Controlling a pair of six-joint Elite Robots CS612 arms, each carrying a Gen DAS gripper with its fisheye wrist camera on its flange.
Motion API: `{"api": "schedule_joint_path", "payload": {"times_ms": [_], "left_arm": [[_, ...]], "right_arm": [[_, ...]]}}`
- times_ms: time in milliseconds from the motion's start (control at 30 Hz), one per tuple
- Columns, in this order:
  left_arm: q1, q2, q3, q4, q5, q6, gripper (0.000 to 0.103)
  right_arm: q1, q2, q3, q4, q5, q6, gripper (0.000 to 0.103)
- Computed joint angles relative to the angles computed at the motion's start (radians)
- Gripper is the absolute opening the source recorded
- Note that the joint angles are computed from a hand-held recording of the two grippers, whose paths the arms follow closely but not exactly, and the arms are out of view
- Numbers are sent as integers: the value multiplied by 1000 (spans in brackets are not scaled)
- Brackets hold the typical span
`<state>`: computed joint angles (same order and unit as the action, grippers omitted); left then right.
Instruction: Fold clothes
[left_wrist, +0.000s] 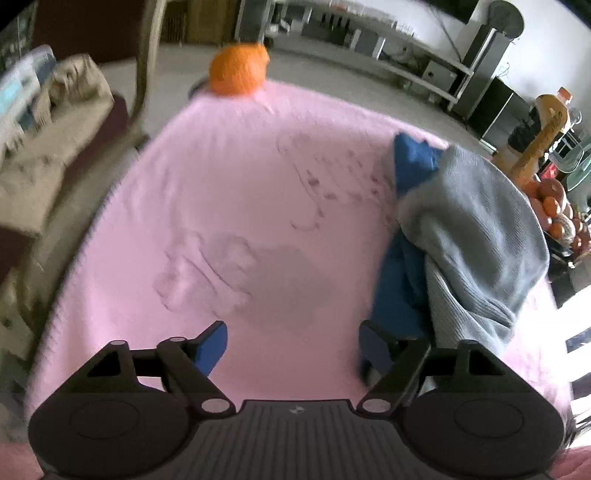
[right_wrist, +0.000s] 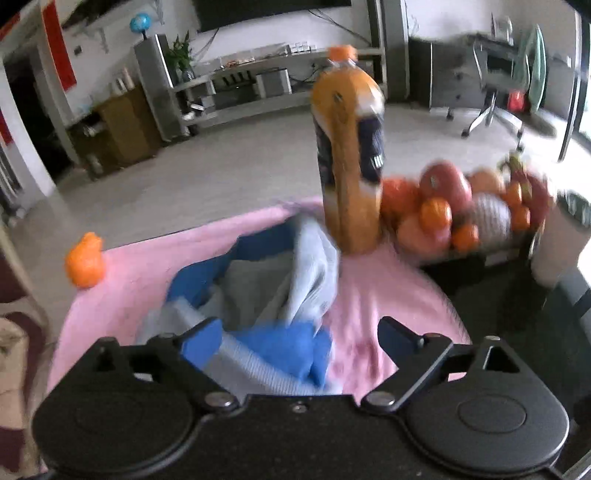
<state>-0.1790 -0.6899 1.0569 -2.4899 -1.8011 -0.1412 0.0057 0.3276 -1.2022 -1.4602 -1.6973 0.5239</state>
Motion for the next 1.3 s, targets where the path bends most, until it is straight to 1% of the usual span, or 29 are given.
{"api": "schedule_joint_path", "payload": {"times_ms": [100,167,233,267,300,333,400,433,467,500,533,567,600,633,667,733,767,833,867,900,933,967,1000,1033,1067,1100,1167,1200,1300], "left_arm": [[-2,13,-22,69,-66,-45,73],[-7,21,-28,77,-73,-62,74],[-11,34,-40,68,-82,-49,77],[-12,44,-49,61,-91,-38,79],[-11,55,-62,63,-110,-33,79],[-9,68,-78,69,-141,-32,79],[-7,93,-109,85,-198,-57,74],[-7,100,-112,64,-208,-66,72],[-9,105,-111,34,-212,-75,63],[-10,109,-116,30,-220,-84,41],[-10,114,-123,35,-230,-94,27],[-13,110,-121,26,-224,-96,20],[-21,98,-107,8,-191,-82,19],[-31,79,-81,-30,-137,-57,19],[-42,60,-53,-72,-79,-28,19],[-50,19,9,-213,-6,-4,18],[-53,2,36,-284,27,9,11],[-49,-27,76,-395,61,39,12],[-45,-37,84,-407,66,58,14],[-43,-47,92,-378,71,79,15],[-41,-56,100,-340,78,101,20],[-39,-64,107,-301,86,123,23],[-39,-71,121,-283,113,131,26],[-39,-78,138,-271,145,134,30],[-39,-83,154,-260,177,136,41],[-32,-86,156,-231,166,106,43],[-13,-88,152,-165,116,30,44],[-9,-87,150,-148,99,8,47],[-2,-82,144,-113,53,-43,52]], "right_arm": [[-28,85,-107,-27,143,100,93],[-40,117,-117,-62,201,195,92],[-62,154,-138,-82,279,296,92],[-73,165,-138,-87,322,349,92],[-82,172,-135,-92,360,397,92],[-87,174,-125,-107,382,418,93],[-92,173,-94,-152,409,441,93],[-94,174,-75,-185,421,455,93],[-95,175,-60,-208,437,472,92],[-94,178,-51,-228,439,489,89],[-91,180,-45,-247,435,506,64],[-88,182,-38,-266,431,522,35],[-85,184,-31,-285,427,537,32],[-75,178,-30,-278,388,511,24],[-61,164,-28,-265,330,452,21],[-29,140,-43,-250,204,356,19],[-16,133,-60,-246,146,323,18],[8,128,-104,-215,21,281,18],[11,135,-136,-196,-8,302,18],[7,146,-178,-149,-5,355,18],[1,157,-210,-94,18,401,22],[-6,162,-232,-10,58,423,33],[-15,166,-248,78,102,435,40],[-19,177,-270,124,126,441,53],[-22,193,-295,149,142,445,55],[-25,209,-320,173,157,449,58],[-34,234,-356,156,173,461,71],[-39,241,-366,136,177,456,71],[-40,257,-384,87,184,437,72]]}}
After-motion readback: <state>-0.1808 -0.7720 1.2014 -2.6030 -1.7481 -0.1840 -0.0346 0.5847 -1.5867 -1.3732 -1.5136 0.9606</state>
